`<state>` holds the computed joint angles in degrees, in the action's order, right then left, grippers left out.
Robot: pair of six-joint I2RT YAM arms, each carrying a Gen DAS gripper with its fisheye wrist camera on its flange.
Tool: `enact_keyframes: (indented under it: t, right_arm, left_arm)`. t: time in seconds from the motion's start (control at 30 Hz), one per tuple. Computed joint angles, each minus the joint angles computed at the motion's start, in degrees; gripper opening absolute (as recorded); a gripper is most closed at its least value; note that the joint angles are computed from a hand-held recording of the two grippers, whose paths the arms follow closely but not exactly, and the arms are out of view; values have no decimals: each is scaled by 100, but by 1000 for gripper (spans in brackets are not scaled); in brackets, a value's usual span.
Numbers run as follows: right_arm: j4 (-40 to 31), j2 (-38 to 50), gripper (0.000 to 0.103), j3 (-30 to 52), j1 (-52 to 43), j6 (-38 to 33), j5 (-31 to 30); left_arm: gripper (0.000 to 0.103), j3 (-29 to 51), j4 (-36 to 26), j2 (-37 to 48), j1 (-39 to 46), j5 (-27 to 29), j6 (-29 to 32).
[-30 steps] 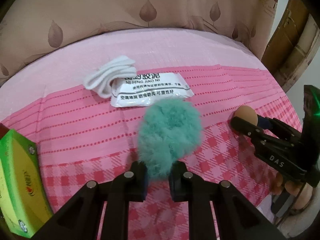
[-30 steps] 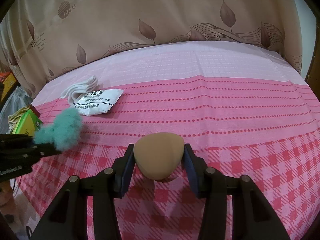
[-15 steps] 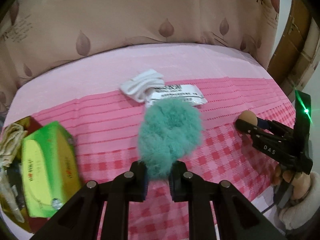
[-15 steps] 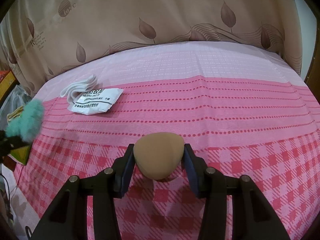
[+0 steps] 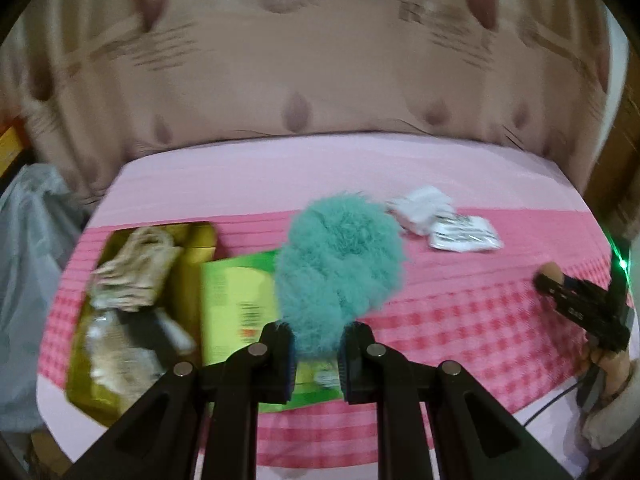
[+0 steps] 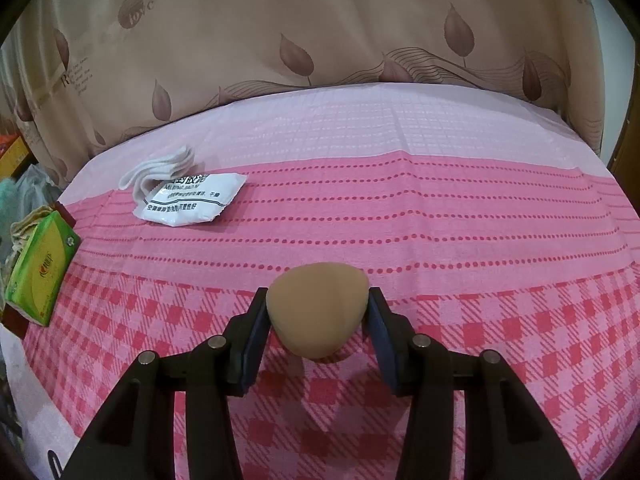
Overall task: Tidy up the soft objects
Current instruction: 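Carry the teal scrunchie over the gold tin with the left gripper, then lower the teal scrunchie into the gold tin and open the left gripper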
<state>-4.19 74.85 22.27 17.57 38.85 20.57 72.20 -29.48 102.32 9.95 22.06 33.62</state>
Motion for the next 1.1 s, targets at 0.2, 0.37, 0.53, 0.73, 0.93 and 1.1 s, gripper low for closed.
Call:
enact_keyframes:
  t: [0.2,0.37,0.53,0.73,0.93,1.1]
  right_arm:
    - [-70,59,44,51,55,-2,74]
    - [-160,133,45,130,110,-4,150]
    - [-238,228,45,208,165,-30,221]
    - [-361,315,46,305,216,-54,308]
    - [-408,425,46,375,244,-62,371]
    - [-424,456,46,387,268,-54,405]
  left_arm:
    - [16,904,-151,533,857,55,-31]
    - [16,1761,-406,1180,1494,32,-39]
    - [16,2349,-597,1722,1911,-51,23]
    - [16,2755,-788,2237,2106,-176,-71]
    - [17,2934,-897,2557,2126,-270,-249]
    - [20,3232,-1156,2842,2151,-365,-294]
